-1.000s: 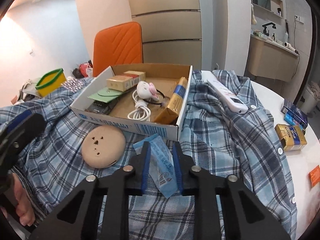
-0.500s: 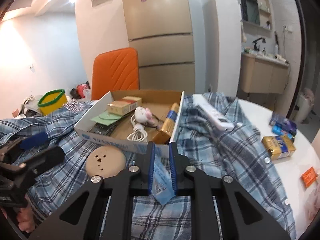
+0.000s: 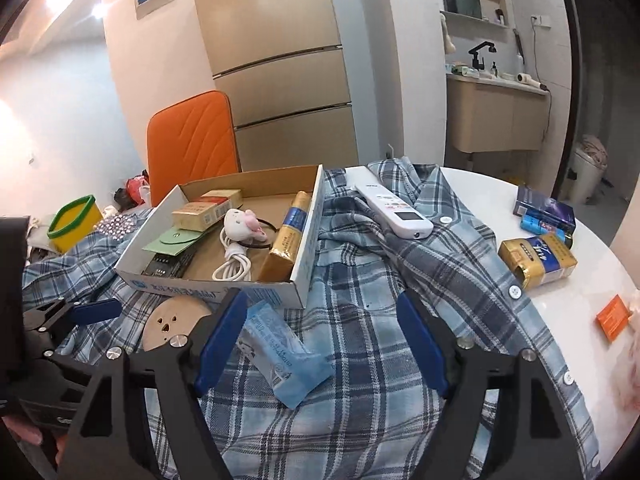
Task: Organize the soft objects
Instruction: 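Grasp the round beige wooden disc with the left tool while the right tool holds the packet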
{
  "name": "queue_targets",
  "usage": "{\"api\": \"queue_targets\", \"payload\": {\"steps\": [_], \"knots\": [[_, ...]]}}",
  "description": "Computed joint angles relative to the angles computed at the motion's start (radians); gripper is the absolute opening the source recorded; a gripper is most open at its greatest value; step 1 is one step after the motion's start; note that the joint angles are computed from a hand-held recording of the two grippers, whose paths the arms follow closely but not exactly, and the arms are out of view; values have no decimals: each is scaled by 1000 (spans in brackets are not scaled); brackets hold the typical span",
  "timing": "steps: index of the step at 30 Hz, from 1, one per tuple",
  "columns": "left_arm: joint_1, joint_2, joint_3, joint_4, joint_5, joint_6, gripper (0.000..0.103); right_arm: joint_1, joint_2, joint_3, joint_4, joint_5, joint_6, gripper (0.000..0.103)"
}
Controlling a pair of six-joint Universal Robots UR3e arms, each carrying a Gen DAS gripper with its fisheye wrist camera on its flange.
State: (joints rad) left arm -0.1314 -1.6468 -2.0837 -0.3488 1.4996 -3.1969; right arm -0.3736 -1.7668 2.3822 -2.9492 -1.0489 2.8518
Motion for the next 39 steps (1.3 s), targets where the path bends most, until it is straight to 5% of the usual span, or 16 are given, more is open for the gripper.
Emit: {"api": "queue_targets", "payload": {"steps": [9, 16, 21, 32, 34, 39], "knots": [[115, -12, -11, -95, -173, 18, 97, 31, 14, -16, 7, -34, -5, 76], [53, -41, 22, -91, -86, 6, 96, 44, 23, -20, -1, -50, -2, 76], [40, -53, 30, -93, -61, 4, 80, 41, 23, -21, 4, -48, -4, 76], [31, 41, -85, 55, -59, 17, 61, 49, 36, -40, 42, -41, -27, 76], [3, 64, -94, 59, -15, 14, 34, 53, 46, -58, 80, -31, -46, 75], [20, 94, -102, -8, -37, 25, 34, 54, 52, -72, 121, -16, -59, 73]]}}
